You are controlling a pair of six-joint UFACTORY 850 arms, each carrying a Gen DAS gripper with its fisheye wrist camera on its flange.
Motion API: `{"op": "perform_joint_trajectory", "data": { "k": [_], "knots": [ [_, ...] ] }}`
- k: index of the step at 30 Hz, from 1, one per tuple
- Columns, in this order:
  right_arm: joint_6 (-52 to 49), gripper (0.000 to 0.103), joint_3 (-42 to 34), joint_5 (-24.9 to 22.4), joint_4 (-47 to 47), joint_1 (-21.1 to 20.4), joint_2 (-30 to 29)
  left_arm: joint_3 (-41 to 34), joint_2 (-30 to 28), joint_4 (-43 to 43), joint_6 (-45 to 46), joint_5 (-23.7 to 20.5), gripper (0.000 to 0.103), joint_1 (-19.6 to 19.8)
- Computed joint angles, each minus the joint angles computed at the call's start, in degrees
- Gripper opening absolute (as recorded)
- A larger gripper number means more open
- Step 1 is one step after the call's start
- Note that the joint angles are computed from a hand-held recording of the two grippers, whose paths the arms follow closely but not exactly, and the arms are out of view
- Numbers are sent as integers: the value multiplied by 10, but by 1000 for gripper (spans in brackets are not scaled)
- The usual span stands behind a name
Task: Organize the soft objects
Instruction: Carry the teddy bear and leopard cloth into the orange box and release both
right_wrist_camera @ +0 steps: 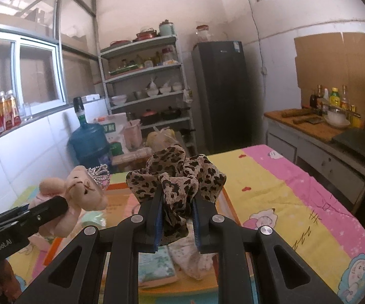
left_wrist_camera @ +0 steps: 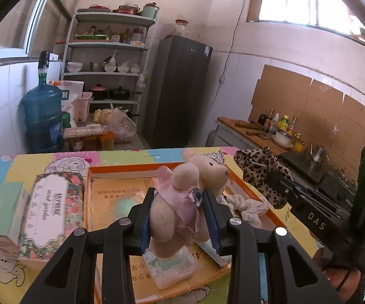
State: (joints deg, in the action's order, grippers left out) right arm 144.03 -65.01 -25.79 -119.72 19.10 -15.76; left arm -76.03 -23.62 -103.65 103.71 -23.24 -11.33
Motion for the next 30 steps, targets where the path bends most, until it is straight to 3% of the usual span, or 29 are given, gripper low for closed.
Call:
{"op": "perform_joint_trajectory", "data": {
  "k": [6, 17, 22, 26, 30],
  "knots": [
    [-13, 20, -19, 21, 13, -13, -24, -28, -29, 36, -32, 17, 37, -11],
    [-28, 23, -43, 82, 27, -32, -58, -81, -82, 219, -222, 26, 38, -22],
    [-50, 35, -51, 98, 52, -36, -65, -92, -93, 264, -278, 13, 40, -18],
    [-39, 35, -45, 93, 46, -35, -60, -96, -97, 289, -309, 15, 45, -18],
    [-31, 48, -41, 89, 43, -33, -57, -82, -87, 254, -272, 28, 57, -19]
  ]
}}
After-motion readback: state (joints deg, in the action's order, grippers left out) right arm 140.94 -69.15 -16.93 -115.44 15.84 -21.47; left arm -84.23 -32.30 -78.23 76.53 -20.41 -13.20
